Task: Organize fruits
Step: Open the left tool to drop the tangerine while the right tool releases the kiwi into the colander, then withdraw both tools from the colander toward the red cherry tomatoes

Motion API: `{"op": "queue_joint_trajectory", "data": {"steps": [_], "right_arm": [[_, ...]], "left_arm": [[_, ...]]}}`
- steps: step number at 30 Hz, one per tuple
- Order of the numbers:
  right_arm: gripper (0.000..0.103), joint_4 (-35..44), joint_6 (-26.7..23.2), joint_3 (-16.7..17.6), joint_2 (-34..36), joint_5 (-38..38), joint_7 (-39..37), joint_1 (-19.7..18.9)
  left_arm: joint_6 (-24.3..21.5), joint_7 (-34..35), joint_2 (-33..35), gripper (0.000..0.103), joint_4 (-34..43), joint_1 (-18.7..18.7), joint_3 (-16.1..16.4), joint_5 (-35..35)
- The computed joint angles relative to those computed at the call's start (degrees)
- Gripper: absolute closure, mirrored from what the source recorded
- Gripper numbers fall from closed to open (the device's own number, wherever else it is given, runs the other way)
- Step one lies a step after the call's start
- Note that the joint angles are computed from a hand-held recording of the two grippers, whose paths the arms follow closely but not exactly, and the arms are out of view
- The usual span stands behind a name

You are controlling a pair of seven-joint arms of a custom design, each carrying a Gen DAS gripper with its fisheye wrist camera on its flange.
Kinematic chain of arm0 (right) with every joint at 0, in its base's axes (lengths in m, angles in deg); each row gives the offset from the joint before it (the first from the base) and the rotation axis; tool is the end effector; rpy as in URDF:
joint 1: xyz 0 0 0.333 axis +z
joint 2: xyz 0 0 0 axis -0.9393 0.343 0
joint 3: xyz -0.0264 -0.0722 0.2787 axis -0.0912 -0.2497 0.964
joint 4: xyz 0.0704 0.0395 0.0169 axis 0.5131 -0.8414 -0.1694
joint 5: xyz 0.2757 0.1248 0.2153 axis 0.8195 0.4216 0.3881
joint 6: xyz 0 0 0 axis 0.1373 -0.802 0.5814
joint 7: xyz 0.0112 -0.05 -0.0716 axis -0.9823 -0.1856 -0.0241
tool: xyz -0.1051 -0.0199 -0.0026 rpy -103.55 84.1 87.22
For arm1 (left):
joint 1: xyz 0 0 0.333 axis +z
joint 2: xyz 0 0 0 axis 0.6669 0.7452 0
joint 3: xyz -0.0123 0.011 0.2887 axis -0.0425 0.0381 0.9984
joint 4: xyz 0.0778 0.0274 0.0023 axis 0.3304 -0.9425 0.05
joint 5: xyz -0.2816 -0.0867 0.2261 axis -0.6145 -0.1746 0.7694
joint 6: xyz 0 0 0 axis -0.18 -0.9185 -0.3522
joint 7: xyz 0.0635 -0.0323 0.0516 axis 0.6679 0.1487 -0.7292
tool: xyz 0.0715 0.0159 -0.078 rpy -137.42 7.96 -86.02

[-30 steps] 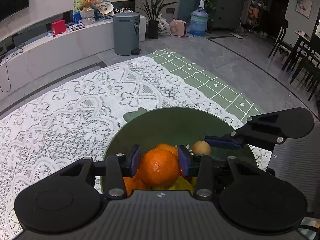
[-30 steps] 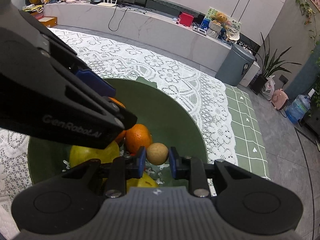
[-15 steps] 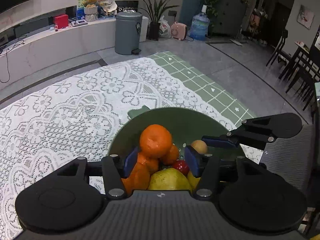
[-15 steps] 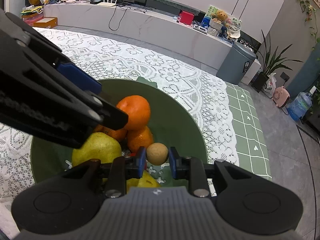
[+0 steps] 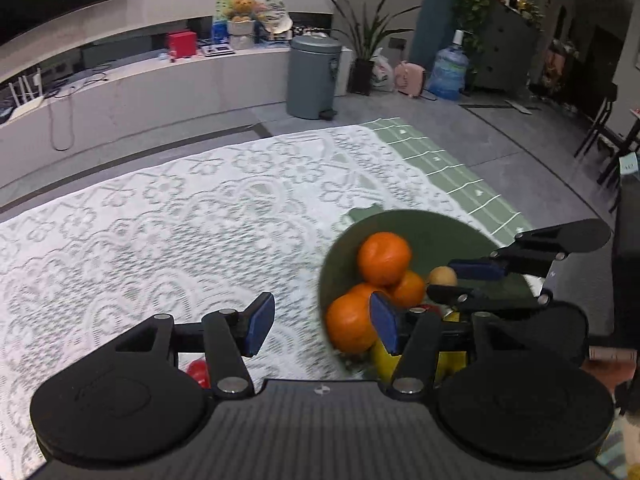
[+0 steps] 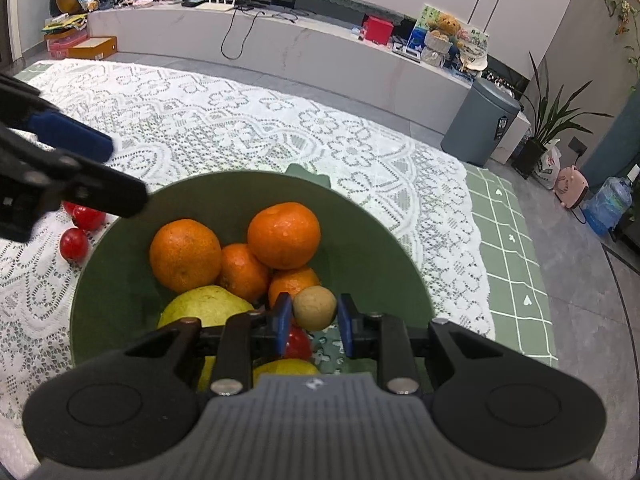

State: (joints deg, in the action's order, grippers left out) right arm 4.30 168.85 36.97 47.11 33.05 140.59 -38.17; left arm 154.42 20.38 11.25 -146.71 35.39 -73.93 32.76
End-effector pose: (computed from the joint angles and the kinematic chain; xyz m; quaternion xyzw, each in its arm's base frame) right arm 0.6300 0.3622 0.4789 -0.8196 0.4678 -0.2495 0.2174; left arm 0.5878 -0.1937 0.5001 -0.5653 0.7417 -0.3160 0.1742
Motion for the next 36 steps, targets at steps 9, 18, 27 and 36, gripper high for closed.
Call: {"op": "queue_joint_trajectory", "data": {"steps": [9,18,27,36], "right_arm": [[0.081,4.84,-6.72,-0.64,3.22,-0.89,0.27,0.86],[0.072,6.11,-8.39,-0.93,3.30,-2.43,0.56,1.59],[0.046,3.35,-7.38,-1.53,0.06,-7.35,3.30,3.44],[0.033,0.54,-3.79,0.35,-3.62,-7.51,5.28,3.49]], "left_arm": [[0.50,-2.27,-4.05,0.038,-5.11,0.20,1.52,2.05],[0.61,-3.06,-6.77,0.038,-8.55,0.25,2.70,1.92],[1.25,-3.90,-9.22,0.038,-11.23,0.19,3.61,2.54],[3.05,-4.45,-11.98,0.038,-13.82,0.15,4.48,3.75]]}}
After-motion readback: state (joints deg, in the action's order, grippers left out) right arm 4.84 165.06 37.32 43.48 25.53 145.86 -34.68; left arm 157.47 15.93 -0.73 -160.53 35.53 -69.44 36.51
